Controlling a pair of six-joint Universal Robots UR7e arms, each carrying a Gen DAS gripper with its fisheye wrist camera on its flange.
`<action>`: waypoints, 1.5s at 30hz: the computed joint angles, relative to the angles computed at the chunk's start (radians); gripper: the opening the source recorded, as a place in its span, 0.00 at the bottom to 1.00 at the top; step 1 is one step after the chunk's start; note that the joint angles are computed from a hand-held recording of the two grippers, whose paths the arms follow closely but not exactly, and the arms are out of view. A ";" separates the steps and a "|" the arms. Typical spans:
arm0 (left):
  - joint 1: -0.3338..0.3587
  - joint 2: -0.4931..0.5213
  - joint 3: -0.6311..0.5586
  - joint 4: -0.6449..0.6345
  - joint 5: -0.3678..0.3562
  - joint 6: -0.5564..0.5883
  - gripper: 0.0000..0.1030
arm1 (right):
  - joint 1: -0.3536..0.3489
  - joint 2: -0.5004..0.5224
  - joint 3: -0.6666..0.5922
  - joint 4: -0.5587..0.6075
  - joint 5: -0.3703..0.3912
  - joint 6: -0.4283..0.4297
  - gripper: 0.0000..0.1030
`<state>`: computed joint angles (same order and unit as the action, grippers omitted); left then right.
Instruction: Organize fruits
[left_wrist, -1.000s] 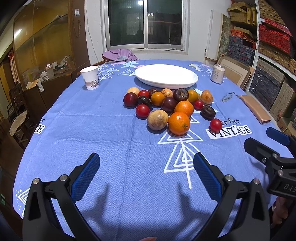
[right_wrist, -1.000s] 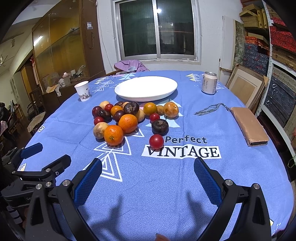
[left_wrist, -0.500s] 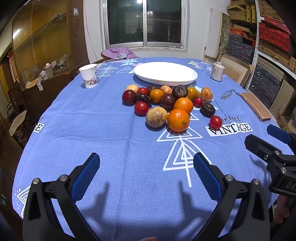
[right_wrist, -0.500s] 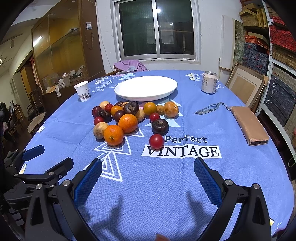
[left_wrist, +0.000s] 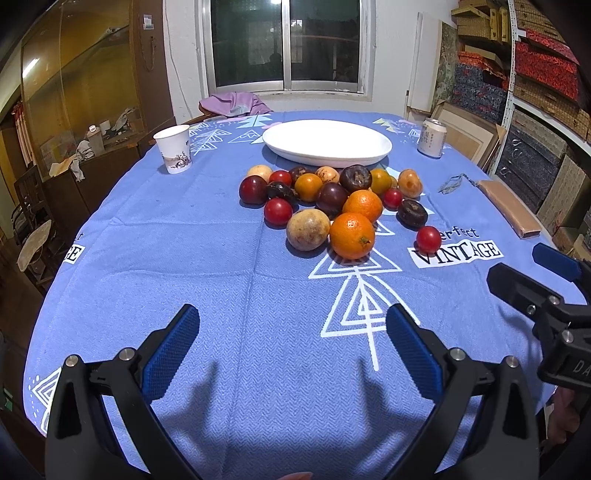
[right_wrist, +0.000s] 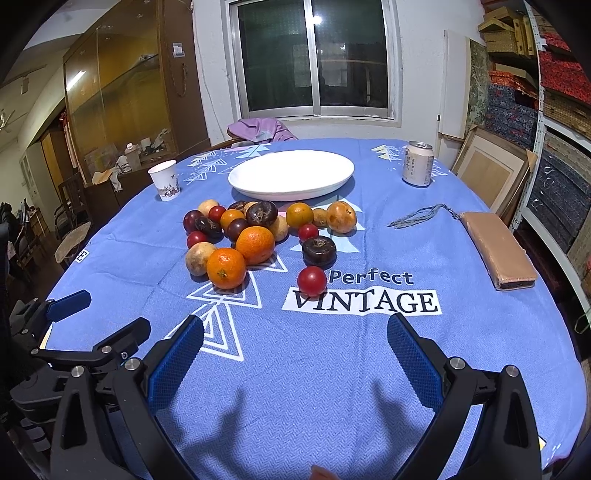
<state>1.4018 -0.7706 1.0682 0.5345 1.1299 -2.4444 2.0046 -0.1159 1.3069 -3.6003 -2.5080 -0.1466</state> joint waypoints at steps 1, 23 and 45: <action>0.000 0.002 -0.002 0.002 -0.001 0.000 0.96 | 0.000 -0.001 0.001 0.001 0.000 0.002 0.97; -0.001 0.005 -0.005 0.005 -0.001 -0.001 0.96 | -0.001 -0.001 0.002 0.003 0.000 0.006 0.97; 0.002 0.009 -0.006 0.003 -0.005 -0.002 0.96 | -0.007 -0.007 0.012 0.011 0.010 0.020 0.97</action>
<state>1.4035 -0.7618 1.0625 0.5372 1.1254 -2.4461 1.9981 -0.1232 1.3192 -3.5892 -2.4980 -0.1265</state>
